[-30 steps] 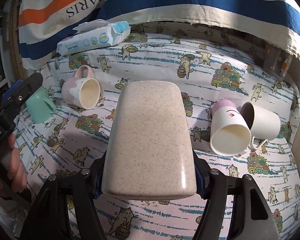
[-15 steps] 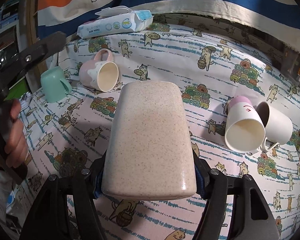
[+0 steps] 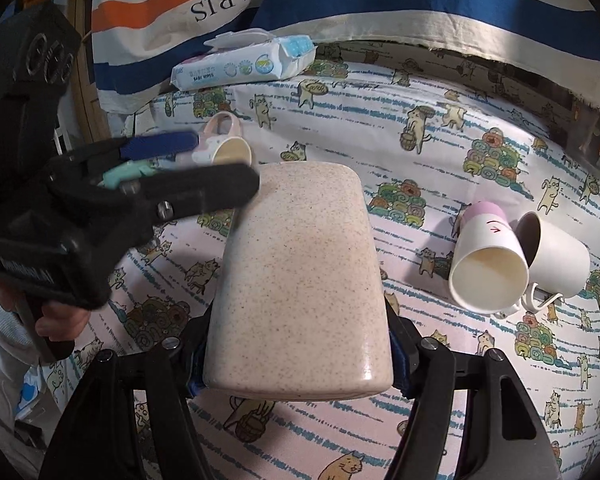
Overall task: Flip cup upside down
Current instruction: 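Lift the beige cup with the right gripper and rotate its bottom upward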
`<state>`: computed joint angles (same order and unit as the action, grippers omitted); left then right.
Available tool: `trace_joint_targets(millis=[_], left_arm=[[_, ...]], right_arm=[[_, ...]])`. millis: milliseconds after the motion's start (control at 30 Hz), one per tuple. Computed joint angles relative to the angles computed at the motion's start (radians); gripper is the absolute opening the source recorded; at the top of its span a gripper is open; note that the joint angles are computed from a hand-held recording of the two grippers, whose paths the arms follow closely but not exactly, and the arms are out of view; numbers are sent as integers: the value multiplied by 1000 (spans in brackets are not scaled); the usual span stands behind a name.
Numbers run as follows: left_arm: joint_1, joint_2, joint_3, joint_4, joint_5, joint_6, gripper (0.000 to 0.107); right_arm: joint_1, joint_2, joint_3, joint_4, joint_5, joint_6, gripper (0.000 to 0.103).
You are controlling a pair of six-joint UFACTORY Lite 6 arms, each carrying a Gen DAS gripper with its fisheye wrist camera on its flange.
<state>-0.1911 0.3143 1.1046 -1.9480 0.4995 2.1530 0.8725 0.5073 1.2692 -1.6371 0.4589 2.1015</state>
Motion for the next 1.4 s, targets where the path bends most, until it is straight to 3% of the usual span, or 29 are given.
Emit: trace_joint_targets(millis=[233,333,400,500,567,667,800,933,1100,1400], left_arm=[[-10,58,77,82,-68,-111,98],[-45,69,79,-40,-139,25,94],[-43,66,73,-109,-128,85,93],[-28,60,93,-57,-89,27,93],[-38,70,122,-41,-120,13,93],[-42,102,175,115,-135,-137,93],[-64,133,200,102,-185,-119,92],[-57,193,265,242,-192,-277,88],[-56,200,260,135,-204,-170,88],[-47,260,324,226,-217,-268,86]], right_arm=[[-27,-29,-31,-32,-5,28,69],[-49,-27,-29,-36,-16,39,69],[-70,-21,-18,-25,-54,22,69],[-86,17,26,81,-84,-94,69],[-92,27,28,60,-100,-82,69],[-94,23,18,14,-111,-47,69],[-89,7,2,-40,-101,-8,69],[-88,-5,-1,-45,-101,-15,69],[-86,7,13,-45,-77,-32,69],[-124,87,124,37,-105,-130,69]])
